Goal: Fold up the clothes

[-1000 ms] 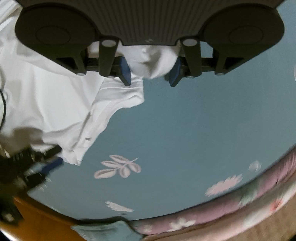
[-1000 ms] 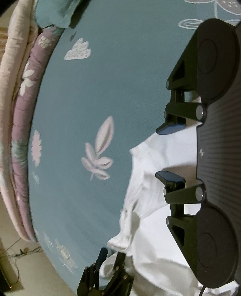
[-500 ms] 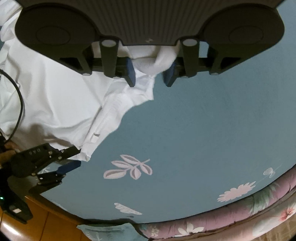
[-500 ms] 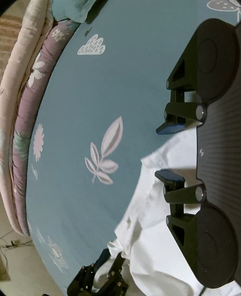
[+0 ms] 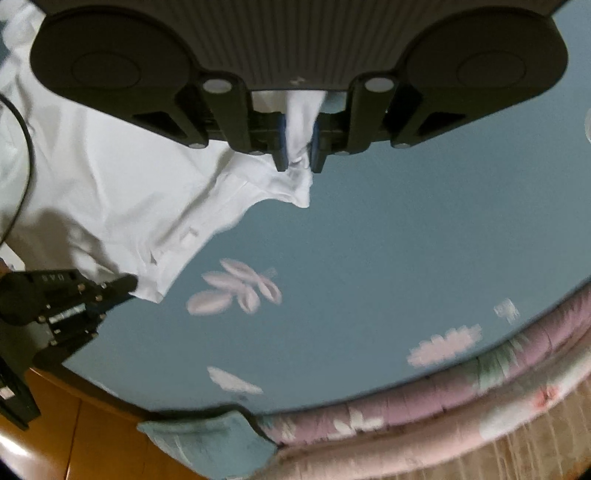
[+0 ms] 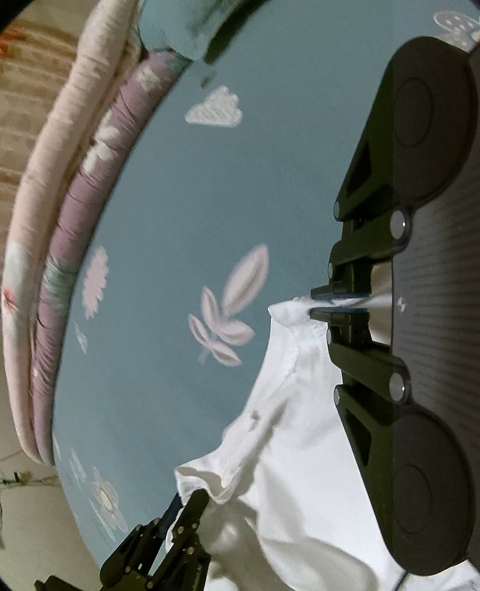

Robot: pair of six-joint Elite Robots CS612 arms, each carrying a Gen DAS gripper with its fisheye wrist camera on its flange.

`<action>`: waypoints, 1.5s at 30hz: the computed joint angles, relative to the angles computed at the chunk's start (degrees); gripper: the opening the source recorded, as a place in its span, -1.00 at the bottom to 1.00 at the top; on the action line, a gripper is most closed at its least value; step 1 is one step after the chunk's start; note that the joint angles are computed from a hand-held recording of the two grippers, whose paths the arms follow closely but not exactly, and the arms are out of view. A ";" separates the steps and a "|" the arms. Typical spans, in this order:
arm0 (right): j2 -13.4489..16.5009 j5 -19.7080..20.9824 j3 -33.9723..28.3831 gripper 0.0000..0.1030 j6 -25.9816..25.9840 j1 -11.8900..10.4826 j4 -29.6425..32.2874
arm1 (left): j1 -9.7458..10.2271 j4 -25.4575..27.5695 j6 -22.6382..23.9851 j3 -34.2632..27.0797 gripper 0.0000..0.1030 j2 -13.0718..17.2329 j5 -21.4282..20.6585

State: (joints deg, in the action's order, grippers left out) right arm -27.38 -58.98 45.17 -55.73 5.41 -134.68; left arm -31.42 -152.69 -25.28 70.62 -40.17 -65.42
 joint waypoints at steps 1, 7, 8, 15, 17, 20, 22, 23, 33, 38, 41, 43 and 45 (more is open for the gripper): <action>0.45 -0.26 -0.72 -0.88 0.43 0.17 -0.58 | 0.12 -0.31 0.52 -0.48 -0.83 0.27 0.94; 3.31 -2.53 -5.12 -0.88 2.61 1.28 -3.51 | 1.54 -0.07 0.66 -4.75 -0.95 2.98 3.13; 3.83 -2.96 -5.92 -0.88 3.13 1.43 -3.42 | 1.84 0.22 0.36 -5.61 -0.95 3.54 3.16; 3.25 -5.09 -4.86 -0.68 7.37 1.31 -3.51 | 1.70 -0.07 -3.95 -4.03 -0.91 2.70 2.70; 1.40 -2.71 -2.34 -0.49 7.33 0.83 -3.25 | 0.87 -2.54 -3.11 -1.62 -0.87 1.19 2.08; -0.40 0.53 -0.50 -0.23 7.07 0.37 1.00 | 0.39 -4.43 -3.47 0.04 -0.52 0.47 -3.30; -0.10 1.10 -1.56 -0.23 6.85 0.56 6.15 | 0.31 -3.25 -4.13 -0.22 -0.45 0.88 -5.82; 0.19 0.06 -1.79 -0.23 7.08 0.79 6.48 | 0.34 -0.78 -5.28 -0.89 -0.45 1.28 -5.31; 1.75 -2.96 -2.09 0.06 10.60 1.09 2.27 | 2.06 -3.90 -15.24 2.21 -0.51 -0.13 -2.64; 1.63 -1.89 -1.81 0.19 10.52 0.99 2.03 | 2.38 -5.61 -16.88 6.87 -0.48 -3.04 -1.80; 1.57 1.76 -3.12 0.19 9.37 0.21 5.27 | 3.22 -5.81 -20.54 9.01 -0.55 -3.97 -5.66; 1.95 2.77 -4.35 0.19 9.66 -0.32 5.44 | 3.96 -9.41 -21.81 10.58 -0.55 -4.12 -10.55; 3.52 1.93 -7.60 0.19 11.33 -0.69 6.58 | 4.20 -10.34 -21.63 10.92 -0.55 -3.86 -12.58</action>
